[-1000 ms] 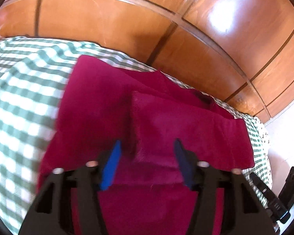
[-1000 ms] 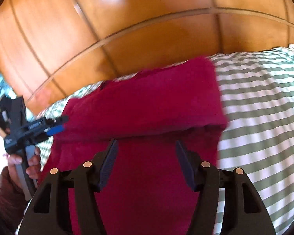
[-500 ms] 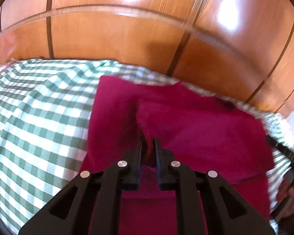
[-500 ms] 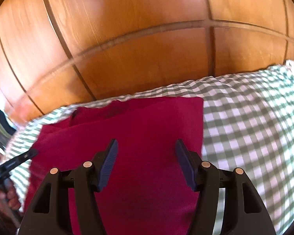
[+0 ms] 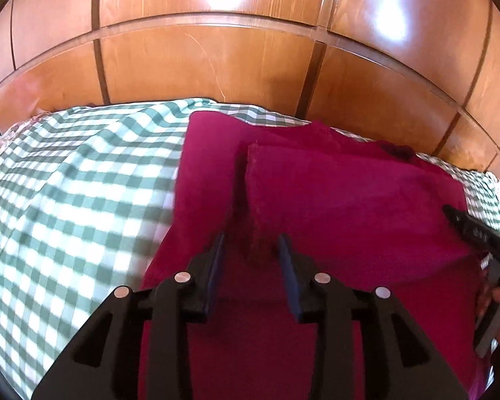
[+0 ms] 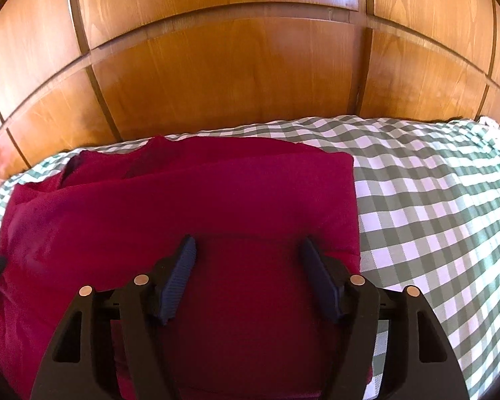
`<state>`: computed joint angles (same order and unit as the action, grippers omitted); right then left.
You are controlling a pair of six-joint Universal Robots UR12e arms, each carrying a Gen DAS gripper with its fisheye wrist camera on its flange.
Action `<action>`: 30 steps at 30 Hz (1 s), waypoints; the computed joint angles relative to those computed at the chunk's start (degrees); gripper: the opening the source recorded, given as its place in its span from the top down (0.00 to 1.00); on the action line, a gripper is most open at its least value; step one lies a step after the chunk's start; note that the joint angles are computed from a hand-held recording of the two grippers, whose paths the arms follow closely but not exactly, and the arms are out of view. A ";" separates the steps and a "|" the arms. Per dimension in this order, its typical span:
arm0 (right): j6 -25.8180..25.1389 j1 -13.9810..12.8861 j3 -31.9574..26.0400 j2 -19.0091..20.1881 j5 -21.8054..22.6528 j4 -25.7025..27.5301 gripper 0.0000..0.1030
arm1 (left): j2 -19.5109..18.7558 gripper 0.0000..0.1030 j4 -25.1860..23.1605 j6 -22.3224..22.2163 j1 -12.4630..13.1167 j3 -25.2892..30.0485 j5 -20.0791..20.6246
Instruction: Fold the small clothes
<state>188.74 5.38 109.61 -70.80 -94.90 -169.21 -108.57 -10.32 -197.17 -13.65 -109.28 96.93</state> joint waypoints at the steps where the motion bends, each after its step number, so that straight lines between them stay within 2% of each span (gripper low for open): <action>1: -0.41 0.45 -0.17 -0.12 -1.61 0.19 0.24 | 0.79 0.68 0.19 0.13 0.03 -0.94 0.04; 2: -0.84 0.93 -0.13 -0.31 -3.34 -0.16 0.17 | 1.40 0.68 0.48 0.22 0.03 -1.71 -0.03; 4: -0.92 1.50 0.46 -0.97 -4.42 -1.27 0.16 | 2.48 0.63 0.94 0.26 0.02 -3.11 0.30; 10: -3.42 3.31 4.08 -4.58 0.67 -2.53 0.16 | 5.91 0.63 1.96 -0.35 0.17 -7.56 0.38; 12: -3.12 3.84 4.65 -5.14 2.38 -1.59 0.13 | 6.46 0.63 0.52 0.05 -0.11 -8.15 1.68; 13: -3.36 4.40 4.47 -5.02 2.08 -0.54 0.11 | 6.56 0.63 -0.31 0.04 -0.17 -8.30 1.97; 16: -4.82 6.46 3.37 -3.52 -2.80 3.92 0.09 | 7.07 0.63 -1.87 -0.68 -0.04 -8.98 1.78; 17: -5.01 6.62 3.32 -3.26 -3.37 4.30 0.05 | 7.35 0.63 -1.88 -0.74 -0.11 -9.30 1.91; 24: -4.31 6.78 4.36 -4.88 -3.62 5.30 0.05 | 11.76 0.61 0.28 -1.96 0.28 -14.60 0.70; 28: -4.41 6.82 6.11 -6.20 -3.58 5.37 0.05 | 14.53 0.53 1.49 -2.17 0.45 -17.52 0.68; 30: -4.48 6.51 7.12 -7.07 -3.35 5.74 0.05 | 15.86 0.52 1.81 -1.83 1.14 -19.06 0.12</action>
